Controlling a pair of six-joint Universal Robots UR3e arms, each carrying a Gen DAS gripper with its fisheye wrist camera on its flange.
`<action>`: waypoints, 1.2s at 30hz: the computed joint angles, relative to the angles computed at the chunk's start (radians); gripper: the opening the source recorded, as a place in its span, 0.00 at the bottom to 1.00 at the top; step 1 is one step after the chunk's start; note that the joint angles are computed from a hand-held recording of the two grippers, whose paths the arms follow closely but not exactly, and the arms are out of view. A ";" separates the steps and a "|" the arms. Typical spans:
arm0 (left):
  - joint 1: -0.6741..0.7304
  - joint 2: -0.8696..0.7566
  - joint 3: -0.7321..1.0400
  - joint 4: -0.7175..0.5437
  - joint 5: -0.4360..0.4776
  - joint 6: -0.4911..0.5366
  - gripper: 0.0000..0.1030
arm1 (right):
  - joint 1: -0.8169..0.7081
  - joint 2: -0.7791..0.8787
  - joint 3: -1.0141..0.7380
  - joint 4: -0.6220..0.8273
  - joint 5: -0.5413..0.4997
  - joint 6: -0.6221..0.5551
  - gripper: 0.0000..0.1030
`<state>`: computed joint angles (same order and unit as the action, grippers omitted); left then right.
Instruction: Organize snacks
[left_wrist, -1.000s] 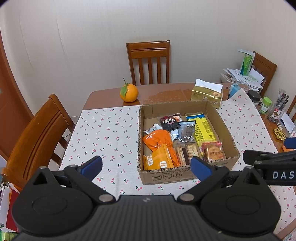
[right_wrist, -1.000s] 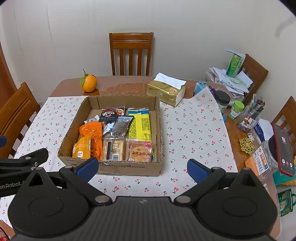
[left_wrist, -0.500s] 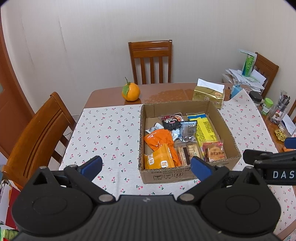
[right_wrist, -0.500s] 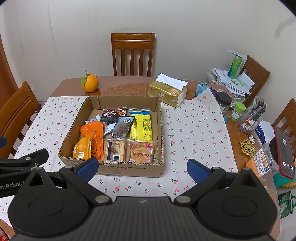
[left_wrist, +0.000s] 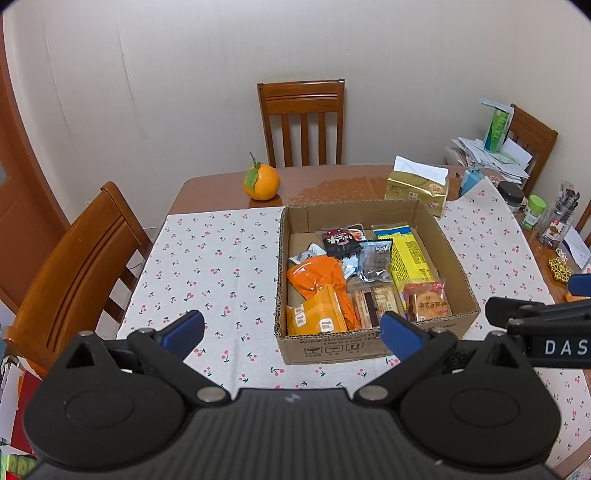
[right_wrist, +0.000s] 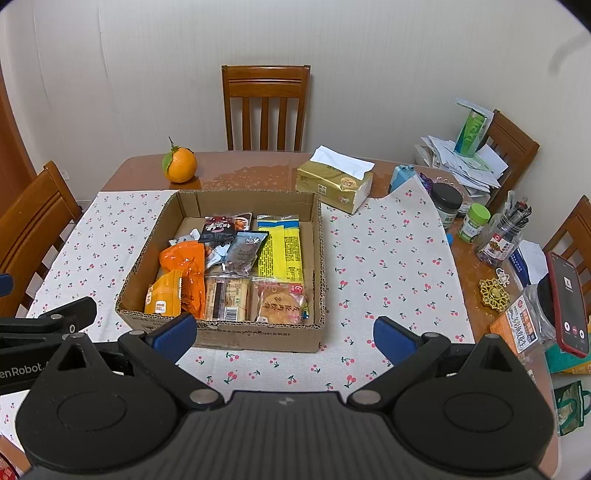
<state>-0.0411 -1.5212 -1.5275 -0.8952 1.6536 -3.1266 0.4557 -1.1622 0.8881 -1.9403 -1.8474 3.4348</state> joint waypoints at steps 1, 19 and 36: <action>0.000 0.000 0.000 0.000 0.000 0.000 0.98 | 0.000 0.000 -0.001 0.002 0.001 0.001 1.00; -0.012 -0.005 0.004 -0.002 0.016 -0.012 0.98 | -0.007 -0.016 0.025 -0.013 0.010 -0.010 1.00; -0.016 -0.005 0.007 -0.008 0.025 -0.017 0.98 | -0.008 -0.014 0.015 -0.007 0.012 -0.020 1.00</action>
